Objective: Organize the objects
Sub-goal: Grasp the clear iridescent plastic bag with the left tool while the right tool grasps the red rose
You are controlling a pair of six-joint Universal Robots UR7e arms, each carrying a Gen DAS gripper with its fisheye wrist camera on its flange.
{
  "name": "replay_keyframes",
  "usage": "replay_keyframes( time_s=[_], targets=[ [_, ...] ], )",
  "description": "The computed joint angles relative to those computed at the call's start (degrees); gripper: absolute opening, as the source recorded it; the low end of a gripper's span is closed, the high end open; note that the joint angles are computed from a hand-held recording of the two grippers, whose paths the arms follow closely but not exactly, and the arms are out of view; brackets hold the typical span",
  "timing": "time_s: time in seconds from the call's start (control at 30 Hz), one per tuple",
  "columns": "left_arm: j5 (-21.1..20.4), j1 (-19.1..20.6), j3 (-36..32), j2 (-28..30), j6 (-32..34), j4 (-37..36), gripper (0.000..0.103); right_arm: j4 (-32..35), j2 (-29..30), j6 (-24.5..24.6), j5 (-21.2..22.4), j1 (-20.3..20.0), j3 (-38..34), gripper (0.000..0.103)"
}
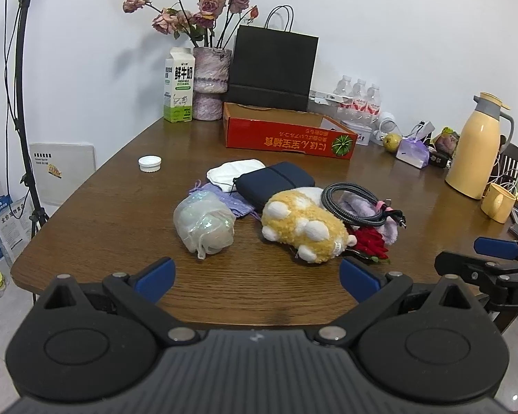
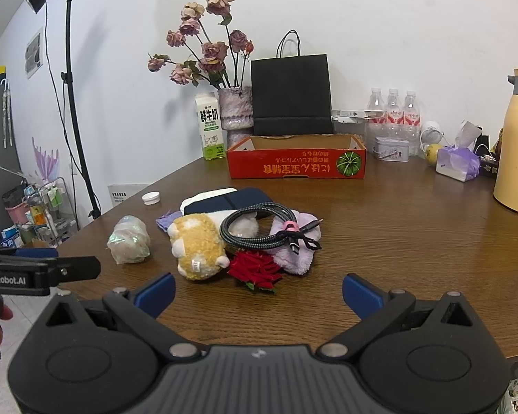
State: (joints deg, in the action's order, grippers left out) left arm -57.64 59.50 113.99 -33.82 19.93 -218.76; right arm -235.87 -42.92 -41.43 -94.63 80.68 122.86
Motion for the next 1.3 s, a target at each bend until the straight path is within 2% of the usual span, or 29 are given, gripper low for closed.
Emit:
replay_keyframes(
  time_s=[0.33,0.77,1.3],
  targets=[
    [1.3,1.0,-2.4,1.3,1.3,-0.2,0.103,1.8,0.9,-0.3,-1.0,0.2,-2.0,0.103],
    [3.7,3.8,-8.9,4.0,3.8,1.4,0.103,7.8,3.1,0.4,-2.5,0.0,-7.3,0.103],
    [2.6,6.5,-19.5,9.4,8.4,3.2,0.103,12.6,5.5,2.4,-4.8,-0.6,-13.6,0.103]
  ],
)
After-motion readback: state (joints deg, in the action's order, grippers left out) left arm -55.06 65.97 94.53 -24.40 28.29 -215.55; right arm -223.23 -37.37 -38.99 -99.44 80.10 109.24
